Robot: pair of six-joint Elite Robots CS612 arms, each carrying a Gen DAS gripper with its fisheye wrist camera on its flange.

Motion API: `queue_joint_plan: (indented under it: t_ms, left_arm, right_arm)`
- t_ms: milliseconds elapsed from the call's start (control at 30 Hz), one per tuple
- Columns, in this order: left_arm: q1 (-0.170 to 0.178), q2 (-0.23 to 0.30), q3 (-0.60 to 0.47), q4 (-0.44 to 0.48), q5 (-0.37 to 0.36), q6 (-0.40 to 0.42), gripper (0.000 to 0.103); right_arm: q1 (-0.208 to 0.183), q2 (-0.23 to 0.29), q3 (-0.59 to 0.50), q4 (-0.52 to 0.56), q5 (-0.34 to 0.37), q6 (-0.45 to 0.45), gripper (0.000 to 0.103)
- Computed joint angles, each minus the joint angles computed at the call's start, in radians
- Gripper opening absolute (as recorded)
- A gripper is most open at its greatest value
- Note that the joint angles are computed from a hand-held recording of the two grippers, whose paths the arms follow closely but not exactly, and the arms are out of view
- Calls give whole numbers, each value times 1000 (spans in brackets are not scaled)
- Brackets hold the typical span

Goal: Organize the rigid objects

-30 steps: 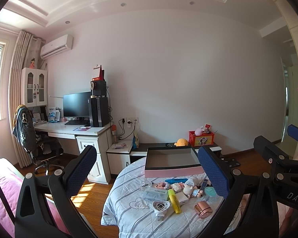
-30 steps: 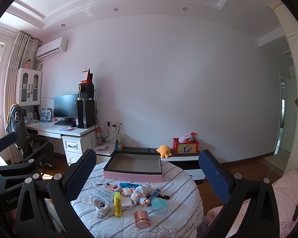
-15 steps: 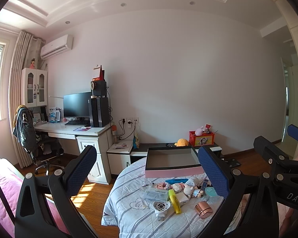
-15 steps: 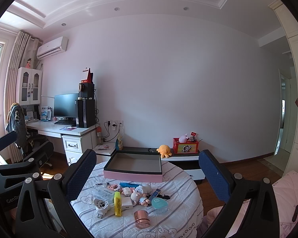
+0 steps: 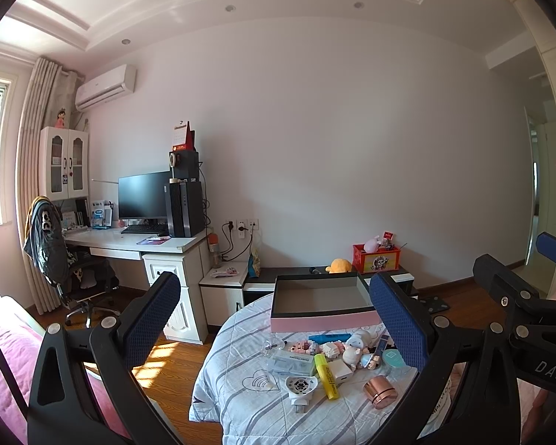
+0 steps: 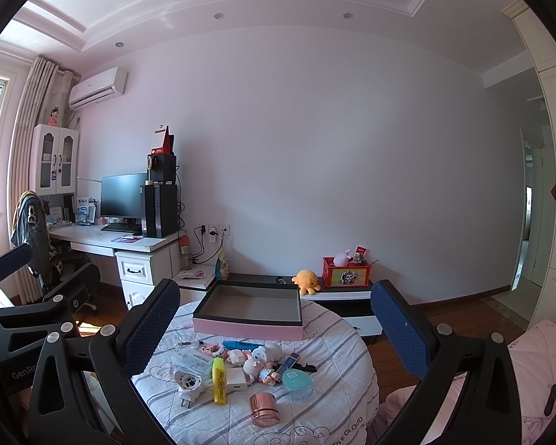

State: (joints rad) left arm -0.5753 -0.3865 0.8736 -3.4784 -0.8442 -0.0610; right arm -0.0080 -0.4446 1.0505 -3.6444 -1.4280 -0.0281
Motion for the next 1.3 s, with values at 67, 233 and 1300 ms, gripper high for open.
queue_joint_plan:
  t_ms: [67, 233, 1300]
  left_arm:
    - [0, 0, 0, -1, -2, 0, 103]
    - [1, -2, 5, 1, -4, -4, 103]
    - [113, 377, -599, 803, -347, -273, 103]
  right_arm:
    - [0, 1, -4, 4, 0, -1, 103]
    - [1, 1, -2, 4, -1, -1, 103]
    - [-13, 431, -723, 903, 68, -99, 103]
